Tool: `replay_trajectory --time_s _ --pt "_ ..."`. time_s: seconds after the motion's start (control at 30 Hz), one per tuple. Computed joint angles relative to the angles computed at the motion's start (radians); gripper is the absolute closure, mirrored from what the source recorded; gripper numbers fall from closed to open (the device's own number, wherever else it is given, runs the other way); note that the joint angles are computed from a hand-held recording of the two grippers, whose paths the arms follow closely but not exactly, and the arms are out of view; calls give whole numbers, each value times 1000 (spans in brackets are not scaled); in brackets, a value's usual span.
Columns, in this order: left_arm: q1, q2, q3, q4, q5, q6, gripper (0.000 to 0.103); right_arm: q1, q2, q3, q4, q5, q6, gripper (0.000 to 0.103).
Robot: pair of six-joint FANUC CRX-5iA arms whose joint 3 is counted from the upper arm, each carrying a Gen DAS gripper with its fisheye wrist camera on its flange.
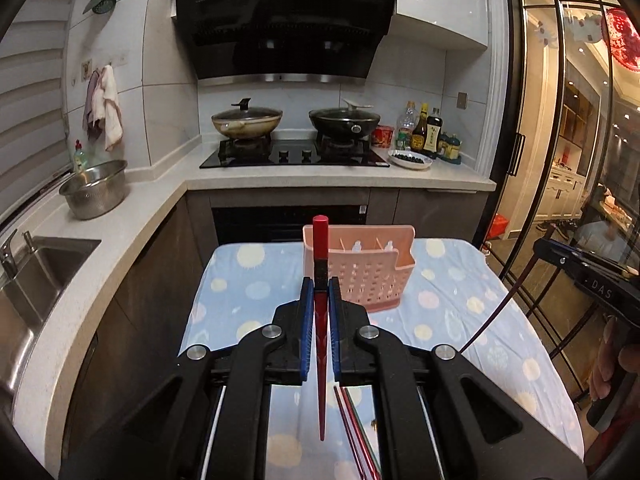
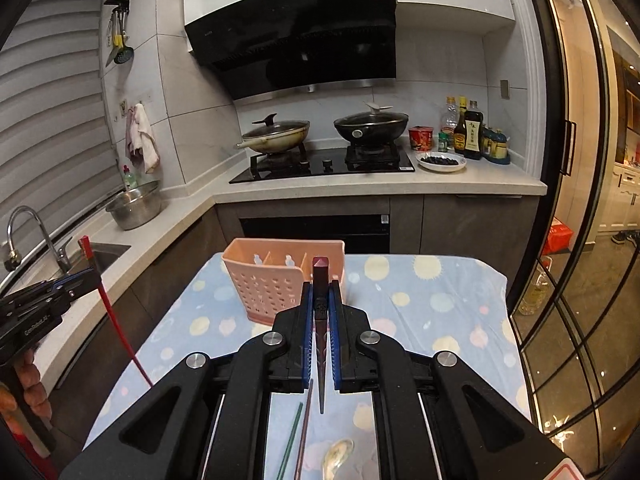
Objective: Organize utensils
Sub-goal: 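Lift both chopsticks and carry them over the pink holder with both tools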
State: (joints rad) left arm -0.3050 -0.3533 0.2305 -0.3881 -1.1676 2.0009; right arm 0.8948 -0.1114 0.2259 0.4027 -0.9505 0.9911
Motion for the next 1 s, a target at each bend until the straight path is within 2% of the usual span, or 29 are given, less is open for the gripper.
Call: replay_trajectory --time_s 0.2,0.47,0.73,0.83,1.0 --pt "76 95 107 50 87 -62 96 -27 145 197 -13 11 65 96" --pt "155 242 296 105 127 -124 96 -73 350 524 -57 -49 143 96" --pt "190 368 427 136 92 -157 96 -108 594 901 -115 -222 226 96" --pt "191 407 449 121 62 -151 96 -116 649 966 -130 -265 245 96" --pt "212 434 420 145 49 -152 96 -124 698 1000 -142 -301 258 96"
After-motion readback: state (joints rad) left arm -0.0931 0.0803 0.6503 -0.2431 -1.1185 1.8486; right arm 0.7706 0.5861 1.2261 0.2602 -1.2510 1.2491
